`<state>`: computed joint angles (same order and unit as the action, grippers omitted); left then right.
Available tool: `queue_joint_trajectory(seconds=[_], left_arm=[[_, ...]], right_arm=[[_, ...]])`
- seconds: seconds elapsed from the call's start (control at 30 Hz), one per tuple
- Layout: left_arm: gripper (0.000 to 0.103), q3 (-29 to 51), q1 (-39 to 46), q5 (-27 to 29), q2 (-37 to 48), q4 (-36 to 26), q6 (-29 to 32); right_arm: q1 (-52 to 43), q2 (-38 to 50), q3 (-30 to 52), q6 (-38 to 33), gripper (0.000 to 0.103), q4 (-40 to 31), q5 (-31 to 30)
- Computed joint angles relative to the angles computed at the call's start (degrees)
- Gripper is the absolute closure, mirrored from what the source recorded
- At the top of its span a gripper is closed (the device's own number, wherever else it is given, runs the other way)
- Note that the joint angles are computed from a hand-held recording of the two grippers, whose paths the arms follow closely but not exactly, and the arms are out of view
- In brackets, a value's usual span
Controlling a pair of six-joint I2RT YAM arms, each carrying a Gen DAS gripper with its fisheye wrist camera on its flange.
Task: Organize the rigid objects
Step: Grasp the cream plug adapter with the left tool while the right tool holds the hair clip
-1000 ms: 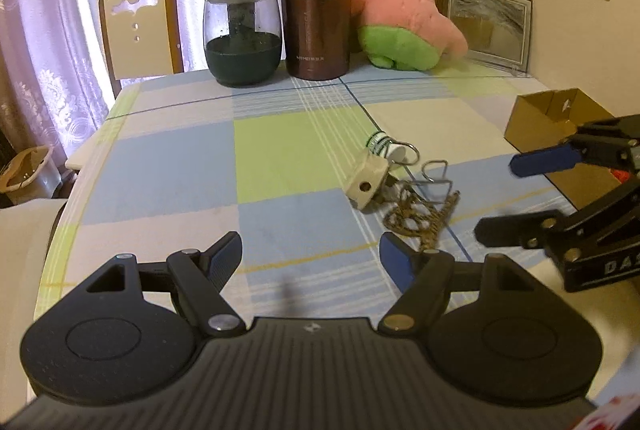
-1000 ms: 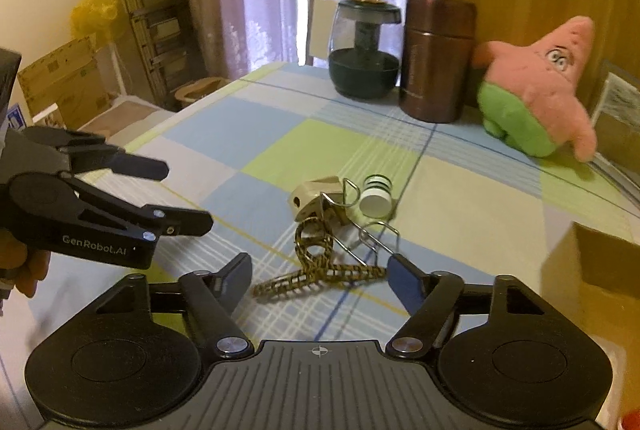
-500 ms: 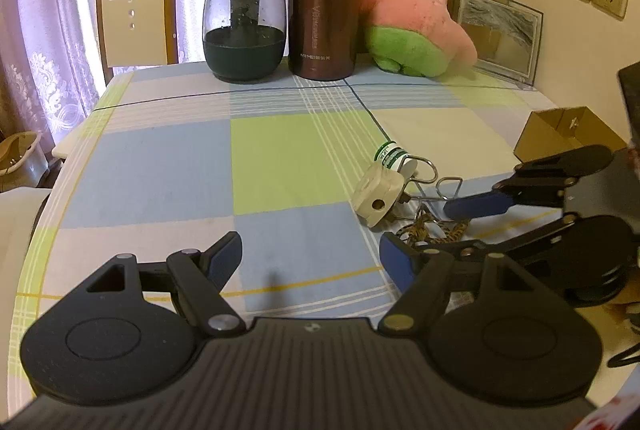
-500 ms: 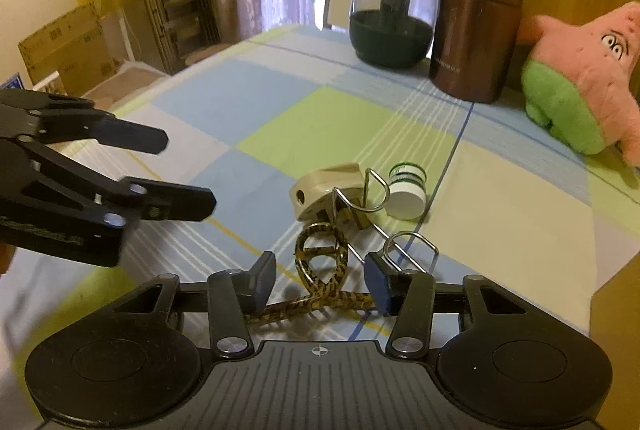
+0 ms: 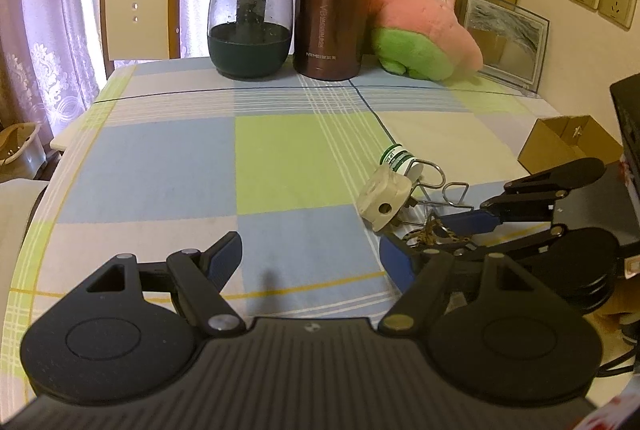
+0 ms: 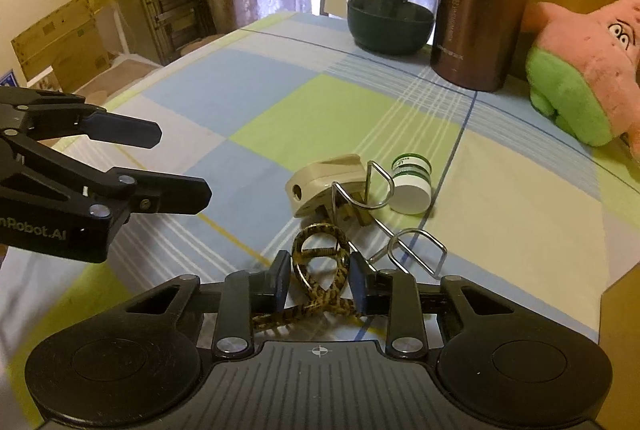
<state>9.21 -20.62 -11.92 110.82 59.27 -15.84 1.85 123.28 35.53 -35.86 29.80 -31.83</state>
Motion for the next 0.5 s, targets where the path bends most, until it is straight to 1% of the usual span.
queue_joint_trajectory(seconds=[0.17,0.3,0.33,0.43,0.5], left_arm=[[0.031,0.29,0.66,2.18,2.48,3.42,3.54],[0.032,1.54,1.38,5.74,6.13,6.89,8.85],[0.032,2.08,1.45,6.24,6.77,6.90,9.70],[0.038,3.71,1.61,6.78,8.30,6.85,10.88],[0.039,4.83,1.21,6.26,8.91,6.72,11.31]], right_arm=[[-3.17,-2.77,-3.88,1.04,0.076,1.67,-3.39],[-7.25,-5.66,-6.68,0.95,0.076,1.15,-6.57],[-8.30,-6.32,-7.27,1.03,0.076,1.08,-7.14],[-10.75,-8.12,-8.44,1.73,0.076,0.89,-8.16],[-12.10,-8.88,-9.23,2.28,0.076,1.61,-8.36]])
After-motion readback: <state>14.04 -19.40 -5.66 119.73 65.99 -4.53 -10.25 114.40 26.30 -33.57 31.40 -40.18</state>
